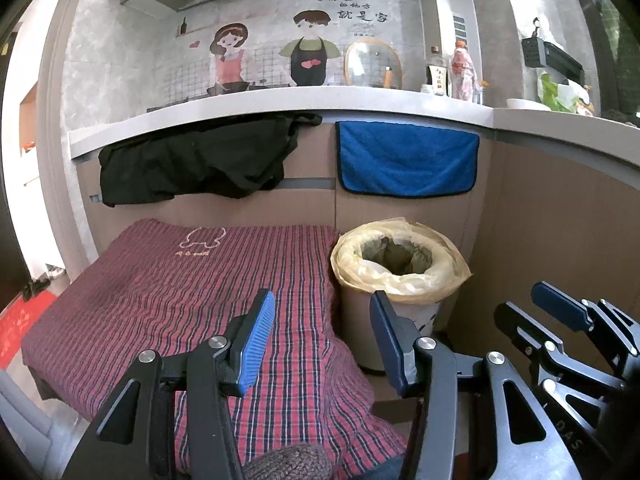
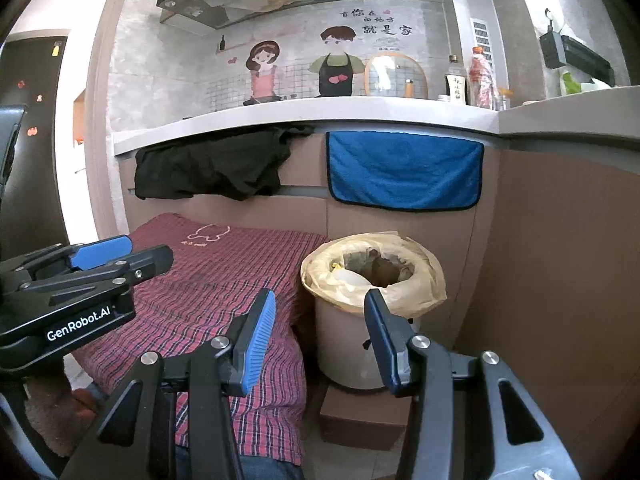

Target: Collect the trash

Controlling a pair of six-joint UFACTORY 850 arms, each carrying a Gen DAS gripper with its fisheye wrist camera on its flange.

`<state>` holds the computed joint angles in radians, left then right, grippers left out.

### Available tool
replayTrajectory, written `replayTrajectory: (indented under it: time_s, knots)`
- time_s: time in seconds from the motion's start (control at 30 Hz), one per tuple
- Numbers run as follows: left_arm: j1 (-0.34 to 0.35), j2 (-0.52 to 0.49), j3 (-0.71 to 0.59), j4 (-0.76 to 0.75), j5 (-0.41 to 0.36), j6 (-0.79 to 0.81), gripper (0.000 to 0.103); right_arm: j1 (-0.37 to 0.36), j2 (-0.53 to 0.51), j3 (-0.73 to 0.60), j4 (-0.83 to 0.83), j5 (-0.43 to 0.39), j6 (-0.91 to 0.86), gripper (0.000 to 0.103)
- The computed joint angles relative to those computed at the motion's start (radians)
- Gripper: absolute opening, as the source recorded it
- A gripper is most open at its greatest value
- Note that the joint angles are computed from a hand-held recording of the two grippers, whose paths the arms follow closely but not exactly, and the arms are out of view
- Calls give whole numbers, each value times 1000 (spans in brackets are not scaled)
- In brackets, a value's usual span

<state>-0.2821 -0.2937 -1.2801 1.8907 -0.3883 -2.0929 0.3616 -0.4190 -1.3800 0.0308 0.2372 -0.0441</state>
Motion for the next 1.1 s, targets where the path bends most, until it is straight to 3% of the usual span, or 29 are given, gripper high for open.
replayTrajectory:
  time_s: [1.1]
  knots:
    - [-4, 8, 6, 61, -18, -56, 51, 8, 22, 23, 70, 42, -70, 44]
